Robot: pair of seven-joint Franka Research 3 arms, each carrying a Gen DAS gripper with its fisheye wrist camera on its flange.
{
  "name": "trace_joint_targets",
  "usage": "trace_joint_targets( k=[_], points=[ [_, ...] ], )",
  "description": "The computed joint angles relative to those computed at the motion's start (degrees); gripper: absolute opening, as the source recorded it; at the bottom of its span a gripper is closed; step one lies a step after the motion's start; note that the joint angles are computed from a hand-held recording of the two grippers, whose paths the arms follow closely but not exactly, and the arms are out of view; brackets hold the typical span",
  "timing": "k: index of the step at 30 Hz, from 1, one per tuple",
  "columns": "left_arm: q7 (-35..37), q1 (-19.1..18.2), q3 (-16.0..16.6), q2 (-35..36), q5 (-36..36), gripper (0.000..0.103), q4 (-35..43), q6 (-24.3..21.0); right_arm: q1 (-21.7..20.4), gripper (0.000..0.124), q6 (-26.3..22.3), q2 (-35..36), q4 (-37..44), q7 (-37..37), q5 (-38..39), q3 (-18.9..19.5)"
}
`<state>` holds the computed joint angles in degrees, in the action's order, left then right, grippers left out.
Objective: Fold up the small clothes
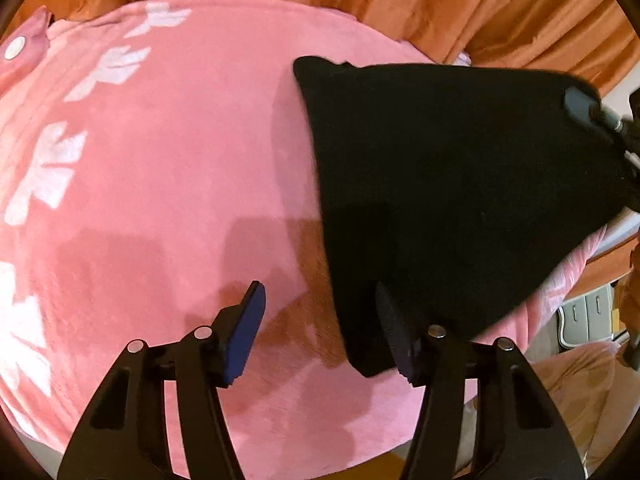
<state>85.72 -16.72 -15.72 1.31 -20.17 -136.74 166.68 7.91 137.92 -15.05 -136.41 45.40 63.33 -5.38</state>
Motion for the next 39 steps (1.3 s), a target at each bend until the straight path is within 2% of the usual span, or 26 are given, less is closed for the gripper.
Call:
trace_joint_targets(
  k=[2, 3, 4, 6, 8, 9, 10, 11, 13, 14, 15, 16, 17, 20, 21, 22, 24, 26, 28, 30, 31, 32, 34, 36, 37, 39],
  points=[
    [-4.81, -0.11, 0.56, 0.50, 7.10, 0.056, -0.19, 0.03, -5.37, 0.009, 10.12, 4.81, -1.49, 10.45, -15.07, 7.03],
    [-6.41, -0.09, 0.70, 0.95, 9.60, 0.056, 0.04, -0.40, -7.64, 0.009, 12.52, 7.26, -1.78, 17.24, -22.07, 9.51],
    [-6.09, 0.09, 0.47, 1.38, 9.50, 0.058, 0.31, -0.89, -8.87, 0.010, 11.72, 9.97, -1.46, 21.95, -25.05, 9.99],
    [-4.68, 0.63, -0.09, 1.06, 7.25, 0.056, 0.16, -1.41, -6.25, 0.012, 7.32, 9.56, -0.22, 21.76, -21.36, 5.77],
    [-0.78, 0.76, -0.78, 0.25, 2.62, 0.057, -0.08, -1.12, 1.92, 0.025, 7.36, 5.11, -2.97, 15.73, -18.23, -2.67],
    [1.83, 0.50, -1.14, -0.20, -0.68, 0.059, -0.27, -0.67, 3.80, 0.031, 6.89, 3.46, -4.04, 15.07, -18.24, -4.82],
    [4.02, 0.10, -1.30, -0.52, -3.29, 0.062, -0.41, -0.22, 3.67, 0.044, 3.93, 1.82, -4.75, 12.47, -16.30, -6.09],
    [4.75, -0.43, -1.34, -0.84, -4.03, 0.065, -0.58, 0.41, 3.57, 0.049, 3.16, 0.49, -5.90, 11.45, -16.46, -6.23],
    [3.34, -1.33, -1.13, -0.77, -1.91, 0.072, -0.79, 1.35, 3.88, 0.049, 0.80, -1.06, -7.80, 11.36, -17.01, -6.71],
    [-0.29, -1.64, -0.82, 0.31, 2.94, 0.072, -0.04, 1.41, 4.37, 0.049, -0.35, -0.54, -8.08, 10.56, -16.38, -7.17],
    [-3.45, -1.88, -0.57, 0.78, 6.91, 0.072, 0.34, 0.91, 4.53, 0.045, 0.05, -0.02, -8.41, 10.42, -16.36, -6.80],
    [-5.49, -1.89, -0.33, 1.44, 9.71, 0.071, 1.08, 0.14, 5.41, 0.019, 2.74, -0.41, -9.86, 13.11, -19.92, -6.07],
    [-7.98, -1.98, -0.16, 1.82, 12.49, 0.071, 1.55, -0.48, 5.79, 0.004, 4.85, -0.81, -10.53, 14.86, -21.63, -5.21],
    [-8.93, -1.58, -0.60, 0.41, 13.80, 0.071, 0.26, 1.03, -2.03, 0.003, 0.62, -5.57, -10.63, 8.12, -12.55, 0.36],
    [-8.95, -1.53, -0.56, -0.07, 14.18, 0.071, -0.22, 1.49, -3.60, 0.003, 1.32, -6.95, -11.75, 6.38, -11.26, 1.14],
    [-9.17, -1.49, -0.41, -0.16, 14.96, 0.071, -0.39, 1.70, -5.18, 0.003, 2.76, -7.60, -12.82, 7.16, -13.20, 2.01],
    [-11.55, -1.34, 0.11, 0.85, 18.18, 0.071, 0.36, 0.40, -6.76, 0.003, 5.43, -3.81, -13.77, 14.57, -24.34, 3.99],
    [-11.99, -0.87, 0.02, 1.91, 17.25, 0.071, 1.77, -2.01, -3.98, 0.002, 3.82, -0.73, -12.21, 18.54, -26.67, 1.14],
    [-8.86, 0.02, -0.83, 2.00, 11.83, 0.071, 2.44, -1.84, -0.96, 0.011, 4.50, -2.17, -11.58, 18.71, -26.77, -2.45],
    [-6.93, 0.41, -1.20, 1.57, 8.26, 0.075, 2.82, 0.75, -2.90, 0.025, 5.98, -3.10, -10.75, 15.91, -21.49, -1.09],
    [-6.97, 0.37, -1.14, 1.56, 8.22, 0.083, 3.09, 1.99, -2.22, 0.038, 6.10, -2.89, -9.83, 15.42, -19.97, -2.01],
    [-7.99, 0.21, -0.83, 2.07, 9.77, 0.090, 3.75, 3.60, -0.73, 0.055, 7.10, -1.90, -8.44, 14.07, -17.23, -3.73],
    [-14.55, -0.92, 1.20, 4.58, 18.94, 0.090, 6.44, 3.73, 1.94, 0.071, 10.51, 0.64, -6.46, 12.13, -14.17, -5.08],
    [-22.81, -2.45, 3.76, 7.69, 28.25, 0.090, 9.67, 1.80, 0.33, 0.072, 9.30, 6.73, -1.41, 11.24, -14.79, -3.29],
    [-25.09, -2.52, 4.18, 8.57, 30.44, 0.090, 10.51, 1.21, 0.09, 0.072, 7.25, 10.22, 1.44, 15.43, -19.14, -3.11],
    [-26.94, -1.52, 3.31, 11.64, 31.21, 0.090, 13.40, -0.44, 3.45, 0.073, 6.09, 14.15, 3.99, 18.80, -22.92, -5.65]
  ],
)
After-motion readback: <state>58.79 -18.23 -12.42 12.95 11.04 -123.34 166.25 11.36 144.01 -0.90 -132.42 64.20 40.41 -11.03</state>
